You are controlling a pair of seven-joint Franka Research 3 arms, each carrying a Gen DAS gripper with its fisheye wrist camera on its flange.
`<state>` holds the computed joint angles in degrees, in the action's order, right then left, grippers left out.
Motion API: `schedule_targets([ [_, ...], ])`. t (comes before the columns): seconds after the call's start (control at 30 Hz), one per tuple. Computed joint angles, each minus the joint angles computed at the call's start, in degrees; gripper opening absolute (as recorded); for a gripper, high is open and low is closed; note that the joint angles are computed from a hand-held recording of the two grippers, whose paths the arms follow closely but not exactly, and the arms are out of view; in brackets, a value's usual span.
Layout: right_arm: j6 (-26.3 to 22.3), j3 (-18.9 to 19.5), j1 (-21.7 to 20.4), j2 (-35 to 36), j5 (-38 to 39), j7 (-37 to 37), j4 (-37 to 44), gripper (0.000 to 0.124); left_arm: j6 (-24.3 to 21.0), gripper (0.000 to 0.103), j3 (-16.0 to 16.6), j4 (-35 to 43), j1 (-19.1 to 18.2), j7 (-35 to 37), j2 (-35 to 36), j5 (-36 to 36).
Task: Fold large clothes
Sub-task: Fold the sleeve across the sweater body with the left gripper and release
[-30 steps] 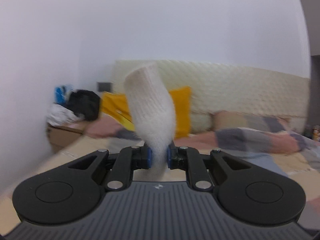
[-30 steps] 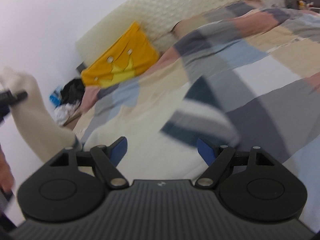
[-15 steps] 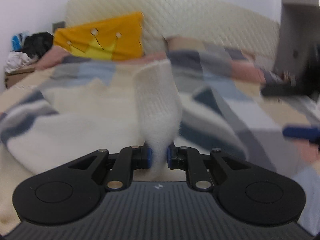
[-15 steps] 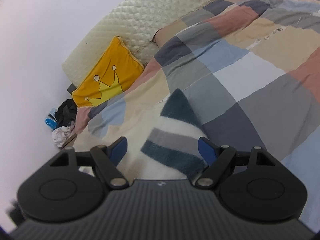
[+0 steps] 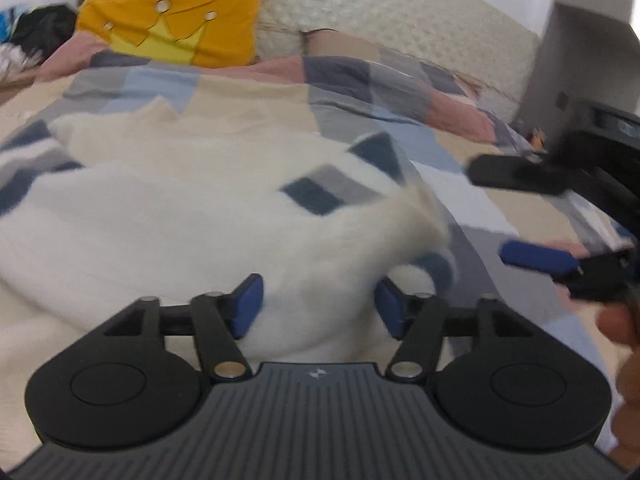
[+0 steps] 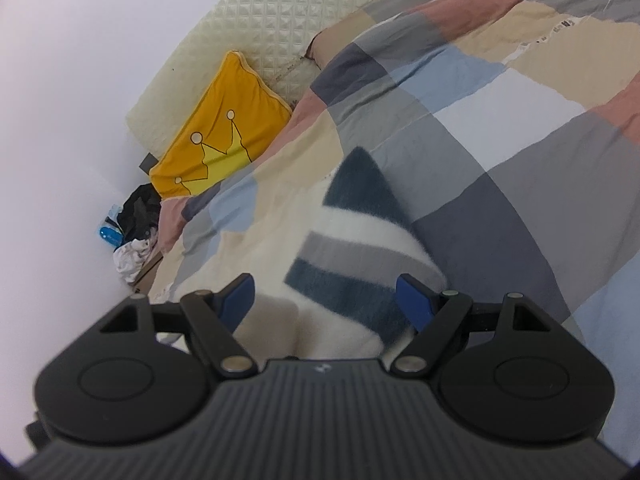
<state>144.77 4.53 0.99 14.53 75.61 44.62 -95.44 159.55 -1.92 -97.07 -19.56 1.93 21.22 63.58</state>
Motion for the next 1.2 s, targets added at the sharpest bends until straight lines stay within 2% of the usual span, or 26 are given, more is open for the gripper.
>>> schedule_targets([
  [0.1, -0.06, 0.05, -0.16, -0.39, 0.83, -0.16, -0.38, 0.080, 0.78, 0.069, -0.86, -3.11, 0.64, 1.50, -2.79, -1.33],
  [0.2, 0.53, -0.12, 0.22, -0.37, -0.08, 0.64, -0.51, 0.080, 1.47, 0.069, -0.89, -7.67, 1.36, -1.08, -7.15, -0.01],
  [0.27, 0.46, -0.13, 0.42, -0.28, -1.00, 1.33, -0.55, 0.081, 0.11, 0.069, -1.45, -10.75, 2.23, -2.53, -10.51, 1.26],
  [0.4, -4.70, 0.26, -0.64, 0.31, 0.86, 1.63, 0.01, 0.081, -3.33, 0.069, -3.11, -16.16, 5.00, -6.14, -16.05, 4.40],
  [0.6, -6.29, 0.49, 0.48, 0.40, -0.49, 1.30, -0.45, 0.080, -4.76, 0.069, -5.13, -20.66, 9.97, -10.79, -19.09, 7.41],
  [0.73, -5.04, 0.83, 1.39, 0.57, -0.55, 1.22, -0.44, 0.079, -5.48, 0.069, -5.53, -21.18, 12.18, -8.92, -19.09, 6.73],
  [0.77, -3.92, 0.94, 1.80, 0.50, -0.70, 0.89, -0.54, 0.072, -5.86, 0.069, -5.58, -21.06, 12.50, -8.39, -18.85, 6.46],
  [0.83, -2.03, 1.07, 2.54, 0.94, -1.55, 0.26, -0.07, 0.071, -4.98, 0.069, -5.26, -21.18, 13.31, -8.23, -18.45, 6.72],
  [1.0, 0.21, 1.60, 3.08, 2.82, -4.06, 2.08, 1.64, 0.055, -2.18, 0.069, -4.30, -20.47, 14.63, -7.16, -15.95, 4.51],
  [1.07, 1.38, 1.81, 3.15, 3.04, -4.65, 2.92, 1.65, 0.036, -0.94, 0.069, -3.85, -20.20, 14.96, -6.23, -14.98, 3.15],
  [1.2, 4.50, 2.15, 3.42, 2.82, -5.34, 3.77, 1.07, 0.022, -0.01, 0.069, -3.24, -19.95, 15.02, -3.26, -13.85, 0.18],
])
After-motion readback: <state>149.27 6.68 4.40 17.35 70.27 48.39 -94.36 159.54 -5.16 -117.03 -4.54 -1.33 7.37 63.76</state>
